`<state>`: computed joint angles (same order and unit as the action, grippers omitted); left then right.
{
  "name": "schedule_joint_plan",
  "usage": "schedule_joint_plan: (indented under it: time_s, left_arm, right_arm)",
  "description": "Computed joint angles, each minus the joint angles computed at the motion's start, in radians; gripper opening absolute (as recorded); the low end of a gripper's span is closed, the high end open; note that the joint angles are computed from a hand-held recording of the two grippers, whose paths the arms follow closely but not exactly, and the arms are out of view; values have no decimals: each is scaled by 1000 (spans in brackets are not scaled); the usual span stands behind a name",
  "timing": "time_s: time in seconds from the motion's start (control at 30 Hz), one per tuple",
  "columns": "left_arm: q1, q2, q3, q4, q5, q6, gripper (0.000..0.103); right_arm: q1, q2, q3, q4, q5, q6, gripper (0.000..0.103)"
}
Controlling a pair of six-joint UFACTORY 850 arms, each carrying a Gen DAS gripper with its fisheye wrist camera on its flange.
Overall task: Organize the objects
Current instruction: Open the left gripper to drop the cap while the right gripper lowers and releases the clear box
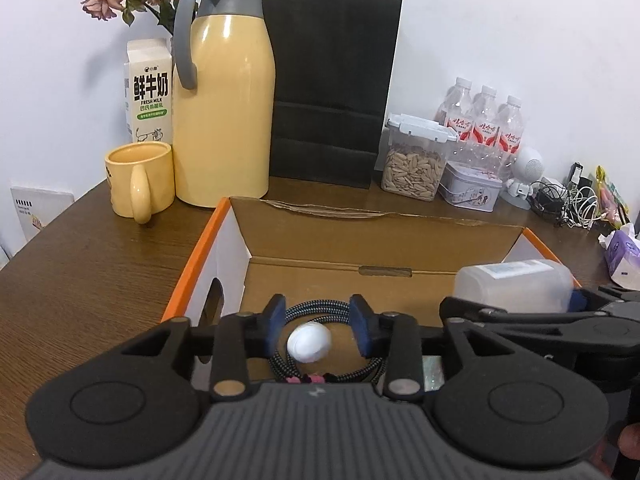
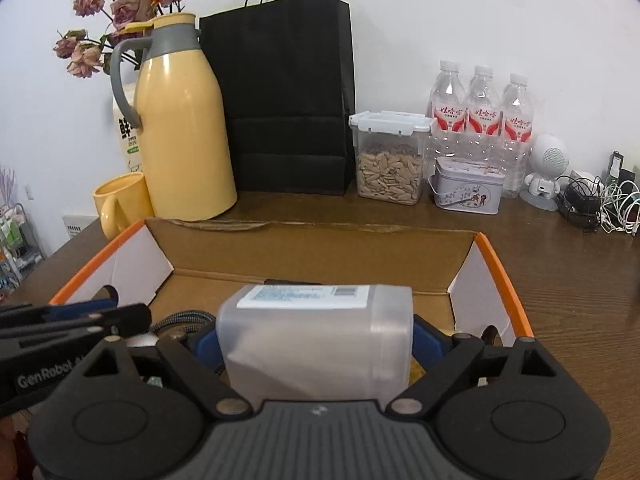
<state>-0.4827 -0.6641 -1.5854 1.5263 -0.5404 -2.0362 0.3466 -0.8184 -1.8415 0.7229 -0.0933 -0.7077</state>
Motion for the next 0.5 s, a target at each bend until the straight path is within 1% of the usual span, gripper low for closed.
schedule_joint_plan:
  time_s: [0.07, 0.23, 0.4, 0.5]
  left_arm:
    - [-1, 0, 1, 5, -5, -2, 44]
    - [-2, 4, 9, 20, -10, -22, 49]
    - [-4, 14, 25, 48, -21, -62, 59]
    - [-4, 18, 32, 65, -26, -81, 65]
  right_arm:
    - [2, -1, 1, -74, -2, 74, 90]
    - [3, 0, 8, -104, -6, 101, 90]
    - [2, 6, 18, -22, -3, 22, 90]
    - [1, 6, 20, -20, -4, 18, 91]
